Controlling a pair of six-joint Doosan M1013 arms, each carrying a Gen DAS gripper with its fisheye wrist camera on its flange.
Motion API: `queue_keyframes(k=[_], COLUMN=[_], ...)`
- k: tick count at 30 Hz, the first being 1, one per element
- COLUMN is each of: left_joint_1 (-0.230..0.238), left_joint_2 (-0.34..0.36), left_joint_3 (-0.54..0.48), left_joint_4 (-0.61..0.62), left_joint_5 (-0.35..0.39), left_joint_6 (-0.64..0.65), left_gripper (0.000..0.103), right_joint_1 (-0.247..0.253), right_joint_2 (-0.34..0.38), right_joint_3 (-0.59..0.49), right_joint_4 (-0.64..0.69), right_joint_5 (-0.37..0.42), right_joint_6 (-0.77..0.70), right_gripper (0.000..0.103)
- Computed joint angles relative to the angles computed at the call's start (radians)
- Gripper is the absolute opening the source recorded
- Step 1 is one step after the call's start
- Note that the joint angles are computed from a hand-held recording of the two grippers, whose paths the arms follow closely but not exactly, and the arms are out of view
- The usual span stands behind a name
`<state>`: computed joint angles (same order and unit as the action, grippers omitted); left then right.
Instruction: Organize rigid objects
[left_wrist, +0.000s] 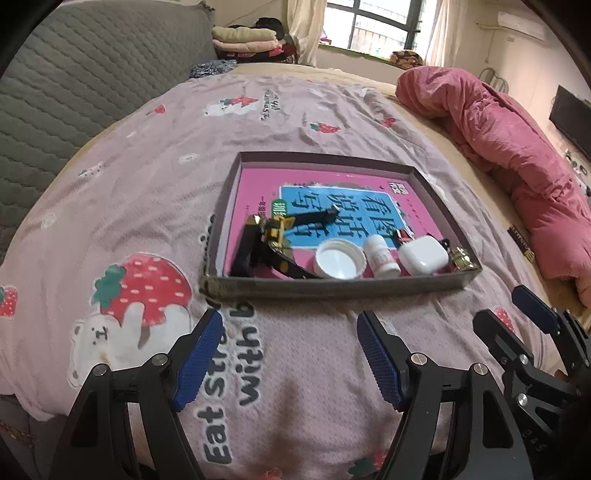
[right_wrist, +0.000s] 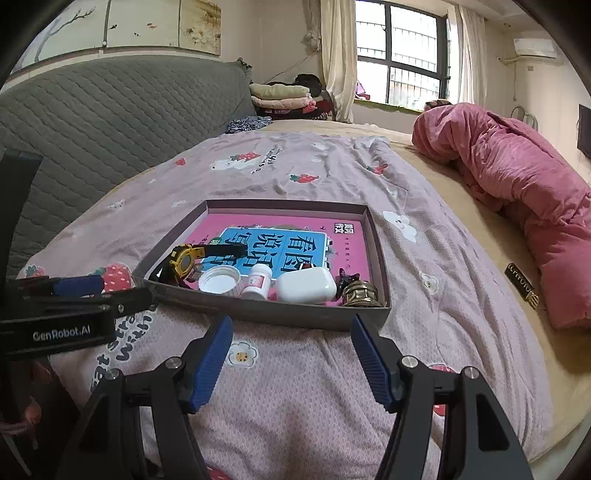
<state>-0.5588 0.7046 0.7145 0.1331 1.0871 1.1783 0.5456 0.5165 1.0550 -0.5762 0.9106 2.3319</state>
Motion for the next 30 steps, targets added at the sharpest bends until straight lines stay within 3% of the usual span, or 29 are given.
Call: queue_keyframes(k=[13, 30], left_joint_1=[-0.022, -0.019], left_joint_2=[-0.013, 0.011], left_joint_3=[0.058, 0.034], left_joint_4=[0.015, 0.003], left_joint_5=[-0.022, 0.033], left_joint_6=[0.036, 0.038], left_gripper=[0.077, 0.076], right_joint_1=[-0.005, -0.012], right_joint_2=[0.003, 0.012], right_joint_3=[0.029, 0.029], right_joint_4=[0.035, 0.056], right_joint_5=[-0.004, 0.030], right_joint_6=[-0.010, -0.007], right_gripper=[0.066, 0.066])
